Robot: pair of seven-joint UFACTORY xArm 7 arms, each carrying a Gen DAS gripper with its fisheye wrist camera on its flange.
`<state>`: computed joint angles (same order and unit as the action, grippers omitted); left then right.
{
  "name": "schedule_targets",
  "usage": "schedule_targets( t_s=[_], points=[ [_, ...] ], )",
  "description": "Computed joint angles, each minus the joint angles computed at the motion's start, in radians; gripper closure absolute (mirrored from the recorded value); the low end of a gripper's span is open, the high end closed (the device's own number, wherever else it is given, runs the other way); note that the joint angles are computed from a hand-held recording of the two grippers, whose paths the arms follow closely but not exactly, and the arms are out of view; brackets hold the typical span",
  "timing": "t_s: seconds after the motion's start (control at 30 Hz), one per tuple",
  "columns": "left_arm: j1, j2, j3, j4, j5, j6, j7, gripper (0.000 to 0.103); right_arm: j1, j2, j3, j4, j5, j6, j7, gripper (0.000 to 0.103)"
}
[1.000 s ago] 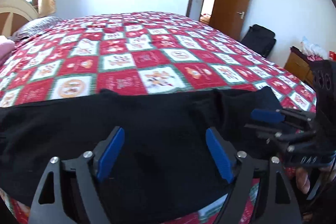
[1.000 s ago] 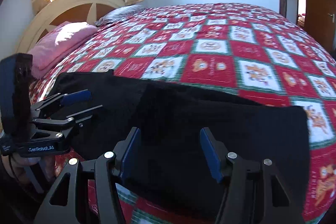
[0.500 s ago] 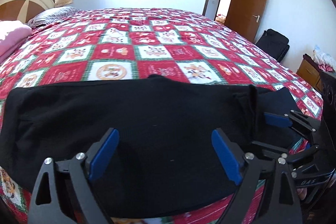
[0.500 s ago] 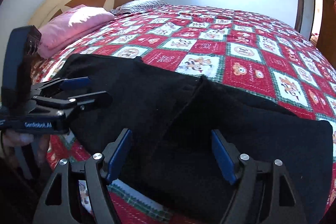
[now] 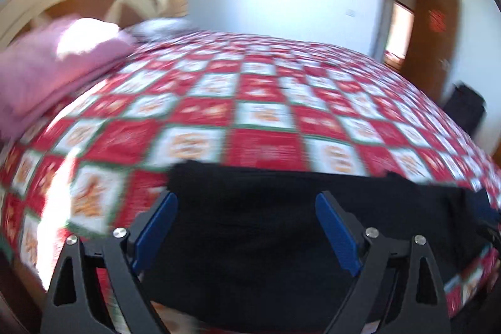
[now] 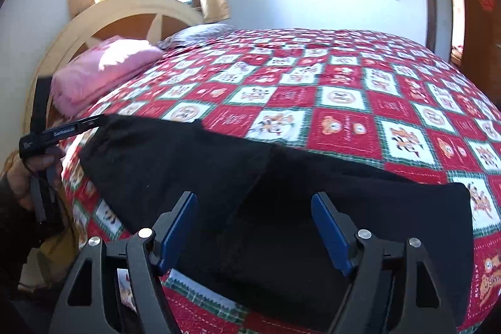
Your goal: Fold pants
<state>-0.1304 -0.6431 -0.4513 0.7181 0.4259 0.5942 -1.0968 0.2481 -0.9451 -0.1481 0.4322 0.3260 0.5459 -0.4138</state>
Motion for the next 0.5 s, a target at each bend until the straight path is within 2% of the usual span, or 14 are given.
schedule_targets(
  t_s=[0.13, 0.2, 0.27, 0.37, 0.5],
  points=[
    [-0.029, -0.057, 0.093, -0.116, -0.07, -0.083, 0.011, 0.014, -0.009, 0.006, 0.013, -0.009, -0.01, 0.0, 0.01, 0.025],
    [-0.055, -0.059, 0.135, -0.167, -0.121, -0.172, 0.032, 0.025, -0.005, 0.001, 0.012, -0.013, -0.012, 0.005, 0.009, 0.025],
    [-0.066, -0.042, 0.142, -0.181, -0.154, -0.221, 0.061, 0.032, -0.004, -0.009, 0.012, -0.021, -0.016, 0.004, 0.006, 0.025],
    [-0.029, -0.038, 0.098, -0.184, -0.148, -0.223, 0.075, 0.034, 0.0, -0.013, 0.008, -0.025, -0.015, 0.006, 0.003, 0.025],
    [-0.027, -0.044, 0.106, -0.191, -0.17, -0.231, 0.102, 0.039, -0.004, -0.021, 0.011, -0.029, -0.019, 0.006, 0.005, 0.025]
  ],
)
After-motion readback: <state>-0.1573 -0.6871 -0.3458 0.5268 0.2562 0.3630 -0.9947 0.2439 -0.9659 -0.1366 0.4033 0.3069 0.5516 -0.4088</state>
